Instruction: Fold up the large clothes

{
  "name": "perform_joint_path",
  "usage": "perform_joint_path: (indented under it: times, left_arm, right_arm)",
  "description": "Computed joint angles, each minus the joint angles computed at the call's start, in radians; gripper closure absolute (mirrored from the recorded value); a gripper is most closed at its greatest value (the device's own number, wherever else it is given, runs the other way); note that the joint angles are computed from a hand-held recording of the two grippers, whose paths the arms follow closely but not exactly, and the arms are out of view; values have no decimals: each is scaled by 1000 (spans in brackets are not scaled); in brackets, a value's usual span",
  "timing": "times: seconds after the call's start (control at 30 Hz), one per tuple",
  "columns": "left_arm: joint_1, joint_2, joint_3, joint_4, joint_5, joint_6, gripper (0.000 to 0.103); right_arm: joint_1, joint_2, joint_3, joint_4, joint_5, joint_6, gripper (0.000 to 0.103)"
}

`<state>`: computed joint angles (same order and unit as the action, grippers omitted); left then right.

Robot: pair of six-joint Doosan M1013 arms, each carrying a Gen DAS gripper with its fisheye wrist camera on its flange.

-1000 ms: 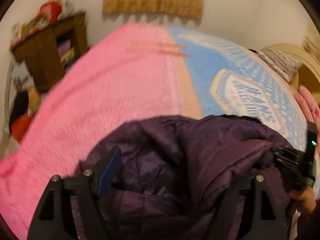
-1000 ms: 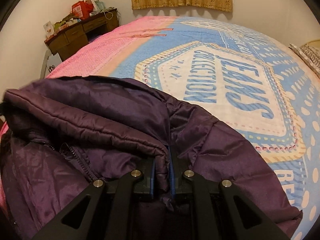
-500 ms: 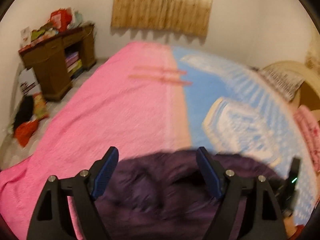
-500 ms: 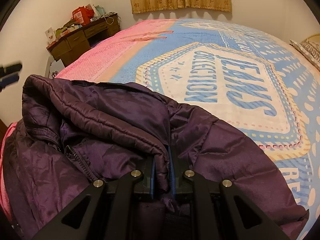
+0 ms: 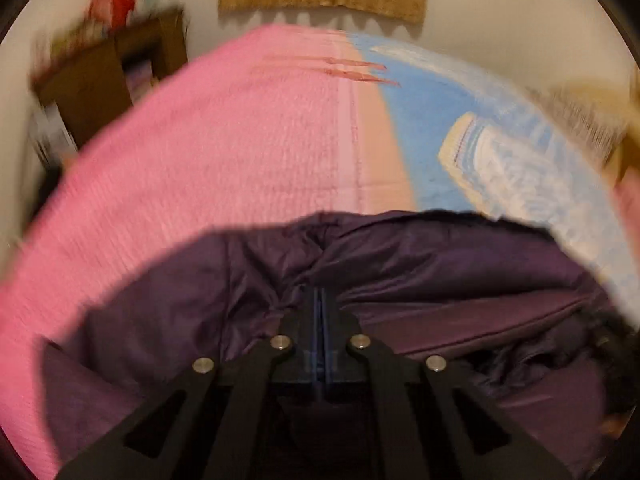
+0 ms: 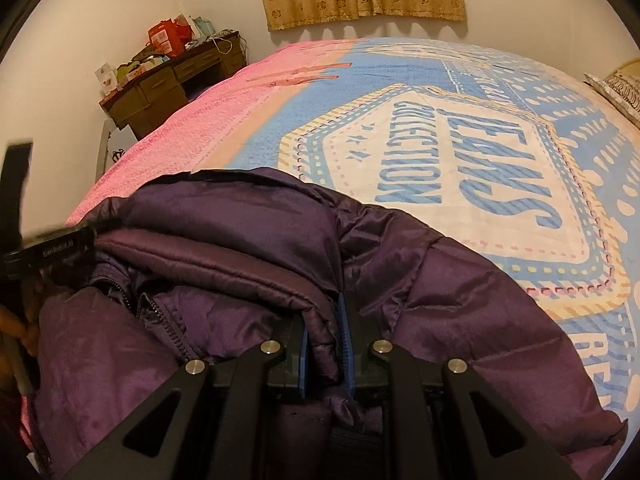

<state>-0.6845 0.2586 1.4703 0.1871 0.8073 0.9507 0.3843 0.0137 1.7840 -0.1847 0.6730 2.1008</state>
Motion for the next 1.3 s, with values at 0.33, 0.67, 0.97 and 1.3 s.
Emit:
perform_joint_path:
  times: [0.33, 0.67, 0.97, 1.3]
  left_arm:
    - [-73, 72, -78, 277, 144, -105, 97]
    - [-119, 93, -89, 460, 252, -148, 101]
    - [-79, 83, -85, 323, 161, -141, 101]
    - [-72, 73, -70, 296, 132, -142, 101]
  right_arm:
    - [-50, -94, 53, 245, -43, -69, 77]
    - [78, 9, -96, -144, 22, 98, 77]
    - [-48, 43, -42, 329, -38, -141, 78]
    - [-2, 52, -68, 148, 19, -43, 78]
